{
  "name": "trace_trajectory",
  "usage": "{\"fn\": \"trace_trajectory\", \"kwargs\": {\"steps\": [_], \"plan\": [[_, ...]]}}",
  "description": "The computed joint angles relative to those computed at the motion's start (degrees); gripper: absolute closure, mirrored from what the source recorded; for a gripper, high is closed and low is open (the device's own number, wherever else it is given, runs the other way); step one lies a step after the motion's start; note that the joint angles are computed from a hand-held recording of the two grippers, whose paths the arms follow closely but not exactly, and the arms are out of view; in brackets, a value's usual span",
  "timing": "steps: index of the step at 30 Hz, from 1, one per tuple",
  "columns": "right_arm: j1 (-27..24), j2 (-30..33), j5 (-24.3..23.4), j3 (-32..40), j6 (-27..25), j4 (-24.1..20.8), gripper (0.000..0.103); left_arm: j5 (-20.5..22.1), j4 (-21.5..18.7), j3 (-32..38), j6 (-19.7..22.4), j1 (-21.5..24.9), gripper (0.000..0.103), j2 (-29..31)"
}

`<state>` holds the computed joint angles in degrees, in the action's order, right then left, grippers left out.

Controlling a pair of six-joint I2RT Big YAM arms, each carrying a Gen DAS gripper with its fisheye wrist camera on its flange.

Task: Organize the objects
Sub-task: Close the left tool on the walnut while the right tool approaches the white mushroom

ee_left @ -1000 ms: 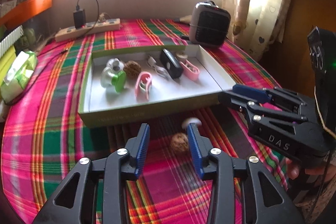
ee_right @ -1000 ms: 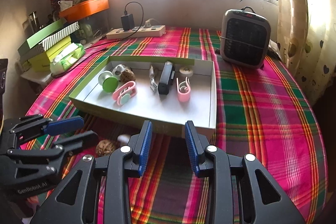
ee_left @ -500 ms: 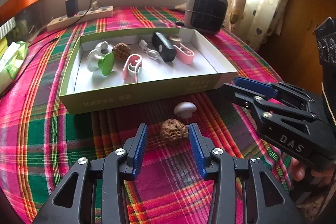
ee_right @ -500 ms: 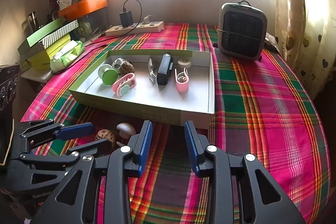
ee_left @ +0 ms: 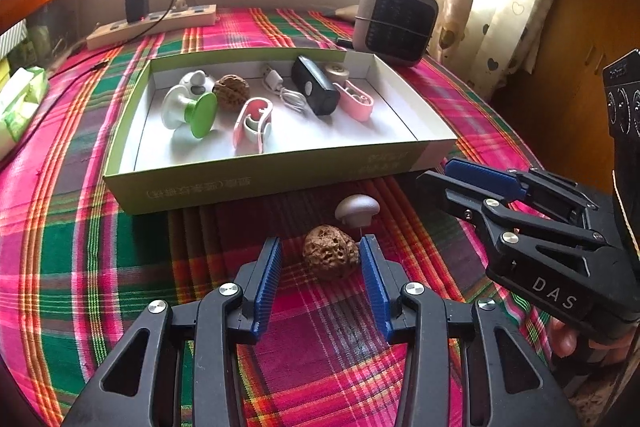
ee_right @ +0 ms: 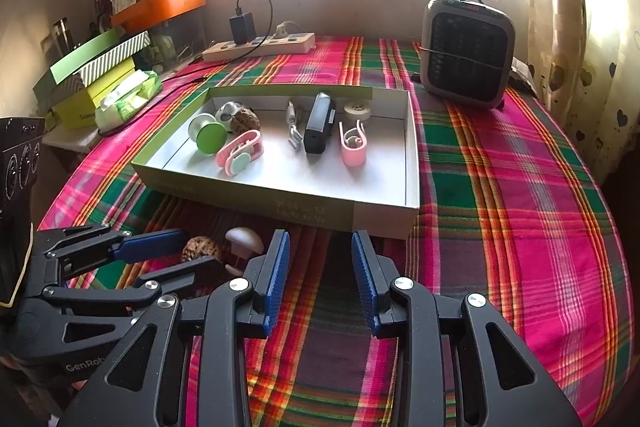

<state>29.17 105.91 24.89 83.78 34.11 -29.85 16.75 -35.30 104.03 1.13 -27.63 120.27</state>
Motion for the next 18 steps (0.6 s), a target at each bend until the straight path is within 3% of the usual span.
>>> {"fn": "trace_trajectory", "kwargs": {"steps": [6,18], "plan": [[0.12,0.48,-0.34,0.57,0.39,-0.52,0.069,0.21,0.39,-0.14,-0.09,0.19,0.076,0.03],[0.57,1.54,-2.15,1.80,0.02,-0.37,0.069,-0.50,1.28,-0.86,-0.96,1.38,0.076,-0.33]]}}
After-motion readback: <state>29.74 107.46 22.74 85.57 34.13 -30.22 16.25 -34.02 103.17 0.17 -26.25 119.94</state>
